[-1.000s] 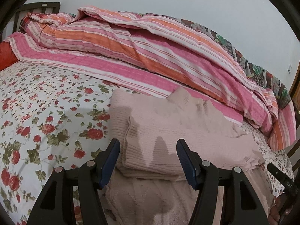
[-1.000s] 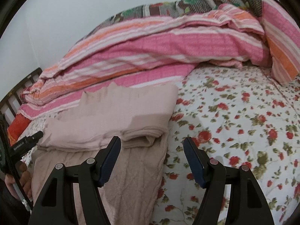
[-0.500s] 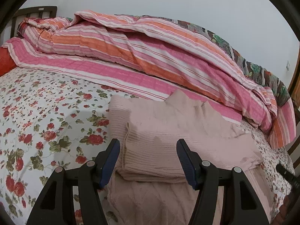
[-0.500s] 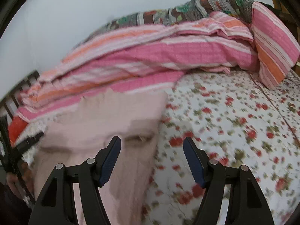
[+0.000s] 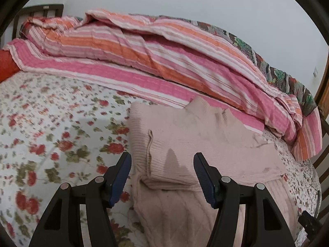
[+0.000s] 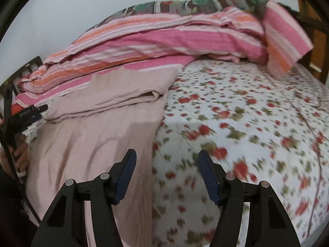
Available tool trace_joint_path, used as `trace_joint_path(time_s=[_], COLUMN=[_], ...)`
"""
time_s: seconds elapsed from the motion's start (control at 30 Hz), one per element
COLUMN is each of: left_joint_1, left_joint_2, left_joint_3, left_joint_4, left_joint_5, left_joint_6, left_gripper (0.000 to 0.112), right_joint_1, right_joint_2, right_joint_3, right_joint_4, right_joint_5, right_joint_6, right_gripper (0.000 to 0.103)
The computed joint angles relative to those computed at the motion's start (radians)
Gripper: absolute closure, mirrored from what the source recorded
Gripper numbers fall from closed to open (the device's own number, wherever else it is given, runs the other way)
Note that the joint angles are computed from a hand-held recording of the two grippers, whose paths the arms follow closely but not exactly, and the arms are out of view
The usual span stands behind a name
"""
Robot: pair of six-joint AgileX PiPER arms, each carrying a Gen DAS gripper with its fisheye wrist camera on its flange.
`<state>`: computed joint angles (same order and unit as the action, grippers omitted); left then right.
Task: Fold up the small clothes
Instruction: 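Move both grippers toward the sweater hem and close the grippers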
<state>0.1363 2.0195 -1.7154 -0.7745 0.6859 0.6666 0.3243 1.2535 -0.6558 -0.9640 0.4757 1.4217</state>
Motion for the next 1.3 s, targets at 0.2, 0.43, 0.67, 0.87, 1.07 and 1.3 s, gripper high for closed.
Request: trace_joint_path(time_s=[0.2,0.43,0.67,0.87,1.07,1.3], left_joint_1=[0.03,0.117,0.277,0.305,0.18,0.304], left_joint_2=[-0.1,-0.305,-0.474,-0.513,-0.586,-0.598], left_joint_3=[0.099,0.419,0.744,0.851,0.931,0.902], left_joint_4=[-0.065,-0.083,-0.124,-0.115,-0.104,-0.188], left_joint_5=[0.019,0.097,0.143,0.178,0.015,0.124], left_joint_6=[0.095,0.319,0.512,0.566,0.522,0.609], left_gripper=[0.05,0.05,0.05,0.051,0.066,0.103], right_joint_1=[0.195,0.251,0.396,0.439,0.457,0.543], right_joint_2=[-0.074,-0.139,-0.148,-0.087,-0.045,-0.257], right_joint_3=[0.072,0.187,0.249,0.228,0.215,0.296], right_joint_4=[-0.054,-0.011,-0.102,-0.11,-0.141,-0.144], right_joint_5=[0.161,0.076,0.127,0.164,0.155,0.291], right_joint_6=[0.099,0.161,0.343,0.39,0.43,0.468], right_gripper=[0.043,0.048,0.048,0.051,0.073,0.099])
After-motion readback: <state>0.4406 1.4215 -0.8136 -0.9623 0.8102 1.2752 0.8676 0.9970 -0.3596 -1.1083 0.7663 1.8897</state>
